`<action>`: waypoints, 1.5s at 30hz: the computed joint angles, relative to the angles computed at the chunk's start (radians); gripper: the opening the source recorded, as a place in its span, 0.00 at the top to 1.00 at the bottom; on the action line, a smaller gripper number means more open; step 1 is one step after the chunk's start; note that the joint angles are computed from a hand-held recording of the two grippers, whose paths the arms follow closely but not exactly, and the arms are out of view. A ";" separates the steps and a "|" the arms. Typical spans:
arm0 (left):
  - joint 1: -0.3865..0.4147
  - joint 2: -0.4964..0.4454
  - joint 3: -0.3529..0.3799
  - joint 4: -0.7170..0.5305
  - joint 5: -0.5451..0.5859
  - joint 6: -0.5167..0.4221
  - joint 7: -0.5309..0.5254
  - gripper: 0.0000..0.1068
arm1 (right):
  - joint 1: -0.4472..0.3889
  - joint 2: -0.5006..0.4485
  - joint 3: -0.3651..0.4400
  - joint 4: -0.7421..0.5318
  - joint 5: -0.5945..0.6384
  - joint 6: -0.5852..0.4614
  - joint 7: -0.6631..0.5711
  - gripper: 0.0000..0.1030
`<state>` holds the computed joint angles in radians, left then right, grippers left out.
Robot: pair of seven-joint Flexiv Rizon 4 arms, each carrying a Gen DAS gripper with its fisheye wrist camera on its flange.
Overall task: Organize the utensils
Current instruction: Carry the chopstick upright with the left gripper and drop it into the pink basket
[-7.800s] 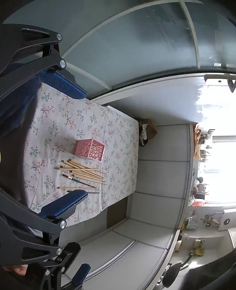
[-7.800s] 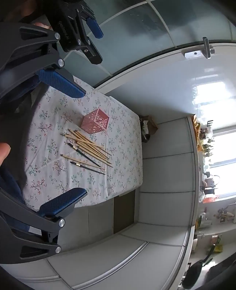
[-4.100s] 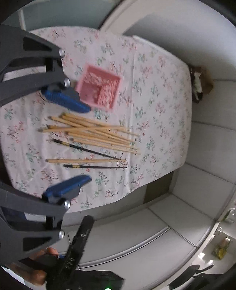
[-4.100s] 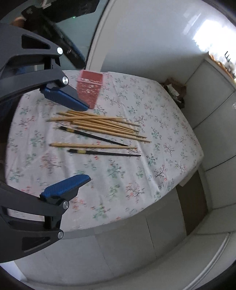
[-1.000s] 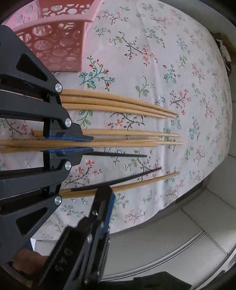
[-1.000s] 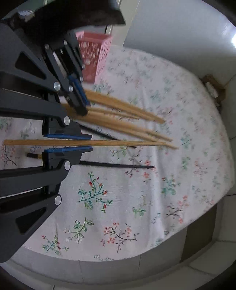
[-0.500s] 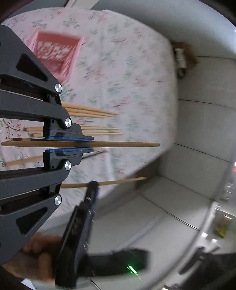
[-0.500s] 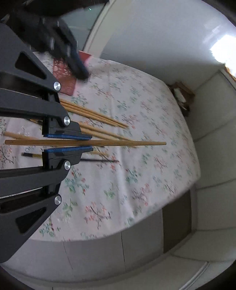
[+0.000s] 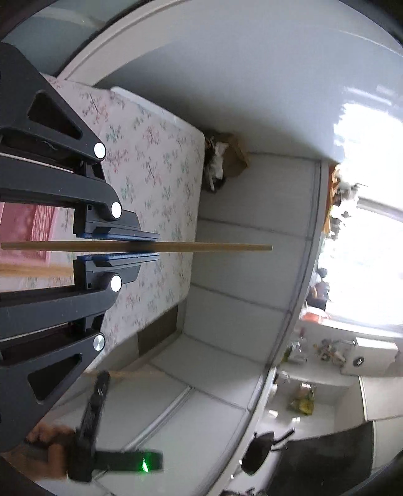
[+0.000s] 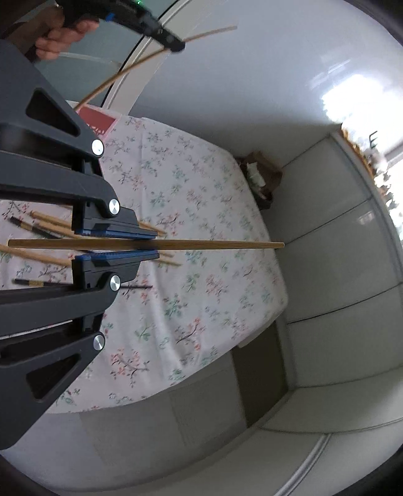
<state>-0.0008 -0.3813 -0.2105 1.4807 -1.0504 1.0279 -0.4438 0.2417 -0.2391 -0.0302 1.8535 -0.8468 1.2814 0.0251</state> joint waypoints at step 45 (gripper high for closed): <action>0.089 -0.012 0.107 -0.070 0.372 -0.245 -0.405 0.52 | 0.119 -0.293 -0.043 -0.378 -0.357 0.060 0.086 0.80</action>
